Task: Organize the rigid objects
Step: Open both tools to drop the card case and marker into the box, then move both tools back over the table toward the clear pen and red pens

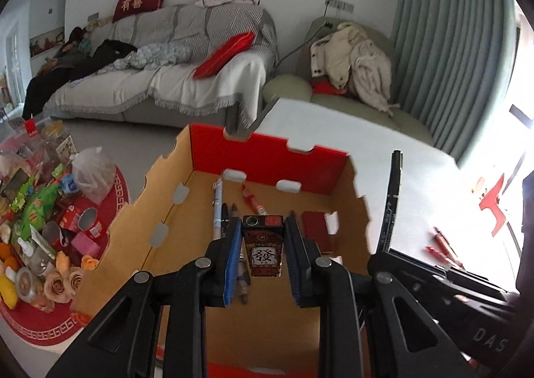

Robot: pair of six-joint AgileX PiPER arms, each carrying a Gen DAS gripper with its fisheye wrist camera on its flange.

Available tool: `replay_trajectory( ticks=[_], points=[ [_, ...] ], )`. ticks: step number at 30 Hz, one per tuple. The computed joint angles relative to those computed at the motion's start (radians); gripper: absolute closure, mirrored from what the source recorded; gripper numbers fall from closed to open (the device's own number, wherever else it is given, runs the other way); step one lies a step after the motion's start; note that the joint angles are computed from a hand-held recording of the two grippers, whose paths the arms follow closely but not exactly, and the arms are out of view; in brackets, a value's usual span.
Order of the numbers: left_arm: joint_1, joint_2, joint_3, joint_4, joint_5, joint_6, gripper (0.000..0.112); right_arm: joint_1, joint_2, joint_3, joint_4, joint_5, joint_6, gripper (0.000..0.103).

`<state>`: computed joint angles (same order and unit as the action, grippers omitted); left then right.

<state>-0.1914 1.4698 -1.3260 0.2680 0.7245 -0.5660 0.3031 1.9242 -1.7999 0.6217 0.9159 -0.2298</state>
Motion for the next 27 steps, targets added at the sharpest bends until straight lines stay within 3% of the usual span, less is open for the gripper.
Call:
replay_trajectory(
  ticks=[4,6,7,8,9,10,11,12,14,19,21,24,27],
  points=[
    [0.021,0.065,-0.03,0.008,0.019,0.021,0.079,0.021,0.116,-0.164,-0.085,0.097,0.057,0.092],
    [0.029,0.086,-0.036,0.025,0.027,0.002,0.044,0.033,0.142,-0.208,-0.15,0.12,0.102,0.06],
    [0.055,0.094,-0.04,-0.006,0.03,0.01,0.033,0.028,0.135,-0.195,-0.161,0.102,0.106,0.054],
    [0.092,0.093,-0.03,-0.076,0.006,0.052,0.014,0.016,0.132,-0.195,-0.131,0.102,0.094,0.05],
    [0.118,0.085,-0.016,-0.119,-0.017,0.072,0.01,0.003,0.121,-0.18,-0.106,0.089,0.082,0.04],
    [0.144,0.077,0.003,-0.166,-0.051,0.095,0.01,-0.011,0.104,-0.162,-0.078,0.073,0.064,0.033],
    [0.169,0.068,0.021,-0.224,-0.083,0.132,0.01,-0.019,0.091,-0.155,-0.07,0.064,0.06,0.017],
    [0.179,0.059,0.03,-0.251,-0.099,0.144,0.009,-0.03,0.062,-0.125,-0.055,0.039,0.039,0.013],
    [0.167,0.026,0.058,-0.24,-0.139,0.112,0.009,-0.062,0.0,-0.068,-0.041,0.005,-0.024,0.013],
    [0.029,-0.045,0.074,-0.249,-0.148,0.077,0.009,-0.218,-0.159,0.127,-0.103,-0.042,-0.109,0.013],
    [-0.079,-0.046,0.077,-0.251,-0.165,0.057,0.009,-0.316,-0.199,0.196,-0.176,-0.038,-0.116,0.013],
    [-0.286,-0.01,0.073,-0.127,-0.17,-0.095,0.009,-0.414,-0.243,0.297,-0.272,-0.046,-0.167,0.013],
    [-0.458,0.069,0.055,-0.008,-0.172,-0.265,0.009,-0.54,-0.287,0.417,-0.257,-0.073,-0.235,0.013]
  ],
)
